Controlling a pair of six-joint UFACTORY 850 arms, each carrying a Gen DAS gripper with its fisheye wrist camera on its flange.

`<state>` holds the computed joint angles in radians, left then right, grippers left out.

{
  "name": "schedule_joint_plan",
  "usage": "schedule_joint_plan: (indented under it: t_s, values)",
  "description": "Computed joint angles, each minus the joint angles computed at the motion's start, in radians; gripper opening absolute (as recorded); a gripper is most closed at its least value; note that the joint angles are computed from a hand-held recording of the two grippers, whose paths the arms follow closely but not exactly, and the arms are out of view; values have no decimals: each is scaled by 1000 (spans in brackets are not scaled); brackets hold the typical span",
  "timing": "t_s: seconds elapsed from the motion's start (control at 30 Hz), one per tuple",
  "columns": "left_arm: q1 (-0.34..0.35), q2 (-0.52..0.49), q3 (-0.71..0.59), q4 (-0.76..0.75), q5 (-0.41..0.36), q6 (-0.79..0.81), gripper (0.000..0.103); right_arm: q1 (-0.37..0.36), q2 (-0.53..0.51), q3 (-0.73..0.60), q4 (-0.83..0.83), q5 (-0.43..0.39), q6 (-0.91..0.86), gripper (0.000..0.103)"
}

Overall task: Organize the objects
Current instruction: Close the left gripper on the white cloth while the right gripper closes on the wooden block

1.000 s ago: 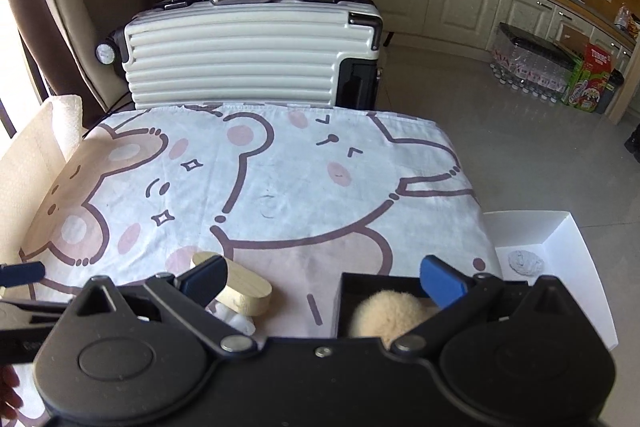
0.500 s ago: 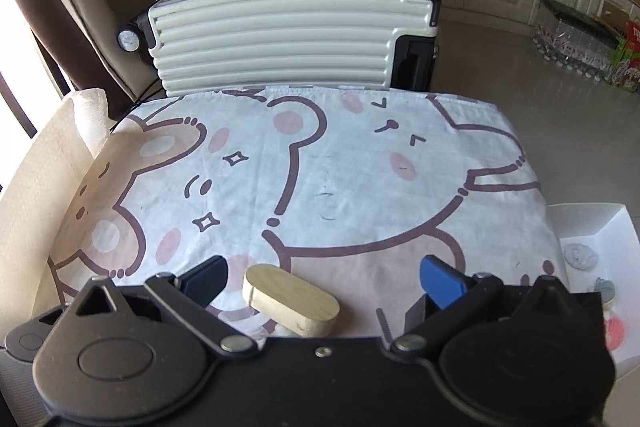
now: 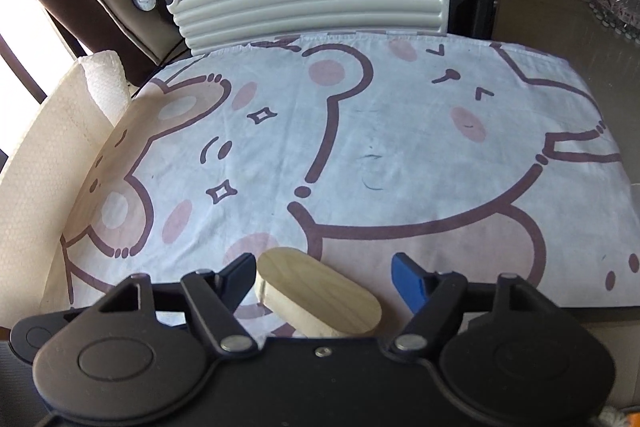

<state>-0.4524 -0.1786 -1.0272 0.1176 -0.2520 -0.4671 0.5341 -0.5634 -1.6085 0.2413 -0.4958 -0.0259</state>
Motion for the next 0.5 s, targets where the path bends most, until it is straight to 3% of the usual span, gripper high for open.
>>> schedule_joint_plan:
  t_s: [0.2, 0.37, 0.5]
  values:
    - [16, -27, -11, -238, 9, 240, 60, -10, -32, -17, 53, -26, -66, 75]
    - [21, -57, -37, -463, -20, 475, 41, -21, -38, -19, 108, -41, -109, 75]
    - [23, -64, -50, -535, -59, 559, 34, -28, -36, -16, 132, -47, -124, 75]
